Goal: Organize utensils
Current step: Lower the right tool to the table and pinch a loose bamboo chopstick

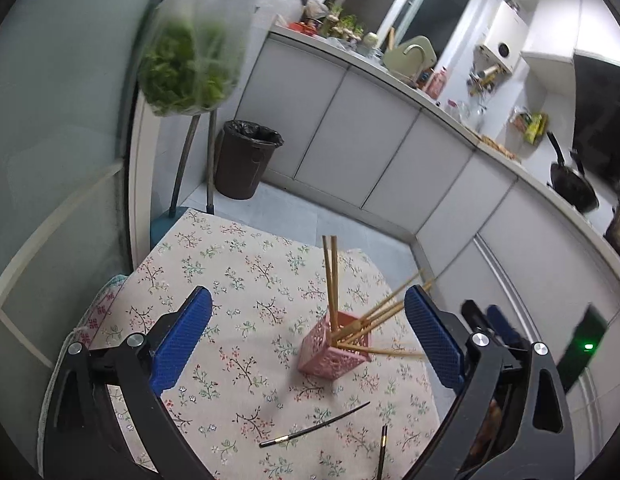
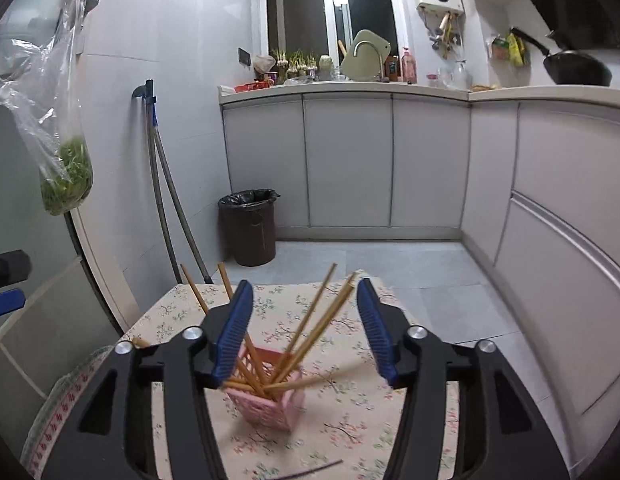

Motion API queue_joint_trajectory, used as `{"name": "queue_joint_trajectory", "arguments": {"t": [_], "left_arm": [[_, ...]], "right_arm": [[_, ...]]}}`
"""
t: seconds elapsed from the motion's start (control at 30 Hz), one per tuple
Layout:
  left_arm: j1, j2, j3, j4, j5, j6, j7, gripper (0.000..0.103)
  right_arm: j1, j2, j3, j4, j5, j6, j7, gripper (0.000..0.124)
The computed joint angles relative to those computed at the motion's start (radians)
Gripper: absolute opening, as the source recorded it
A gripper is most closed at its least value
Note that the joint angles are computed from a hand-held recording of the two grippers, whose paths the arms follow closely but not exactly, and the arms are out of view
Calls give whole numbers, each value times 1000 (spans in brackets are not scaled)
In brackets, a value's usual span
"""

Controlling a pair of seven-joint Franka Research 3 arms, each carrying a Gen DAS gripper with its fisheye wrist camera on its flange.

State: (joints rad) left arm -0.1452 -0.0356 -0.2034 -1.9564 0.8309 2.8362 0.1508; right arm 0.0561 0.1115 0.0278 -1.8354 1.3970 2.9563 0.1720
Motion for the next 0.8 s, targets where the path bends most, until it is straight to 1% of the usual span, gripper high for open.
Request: {"name": "queue_joint_trajectory", "arguments": {"t": [0.07,0.1,0.17,0.27,0.3,0.33,0.37,0.4,0.43,0.47,0.53,0.63,0.67,0.7,0.8], "left_arm": [[-4,-6,-6,-1,22,-12,-12,95],[-6,-11,-9,-3,30,-19,-18,95],[-7,-17,-12,-7,37,-27,-30,95],[-7,-28,-15,-16,34,-38,-35,96],[-6,-30,-17,-17,35,-41,-35,96],[-6,-33,-19,-19,43,-44,-40,96],[-5,-36,-20,-19,47,-47,-41,96],[-4,-38,-20,-20,45,-45,-37,96],[-3,-40,-20,-20,45,-44,-35,96],[-1,-43,-21,-21,49,-42,-37,96],[2,-44,-22,-21,53,-41,-38,96],[5,-43,-20,-22,43,-38,-29,96],[7,-45,-20,-23,45,-37,-29,96],[9,-46,-21,-23,53,-40,-32,96],[19,-55,-20,-30,83,-40,-58,96]], "right_arm": [[-11,-32,-16,-32,-18,-19,57,72],[-15,-43,-25,-45,-47,-30,104,73],[-29,-61,-48,-62,-126,-91,218,73],[-48,-70,-72,-66,-196,-169,319,73],[-55,-70,-77,-66,-206,-189,329,73],[-62,-65,-84,-60,-246,-230,347,75],[-67,-59,-89,-58,-327,-280,381,80],[-70,-41,-92,-41,-424,-336,424,80],[-57,-6,-108,-10,-571,-425,465,80],[-67,11,-89,-7,-647,-459,467,80],[-57,44,-69,-8,-735,-496,416,80],[-15,86,-45,-15,-885,-532,440,75],[-9,94,-39,-23,-900,-536,444,71],[2,104,-32,-27,-916,-539,459,71],[34,128,-17,-45,-963,-497,489,69]]}}
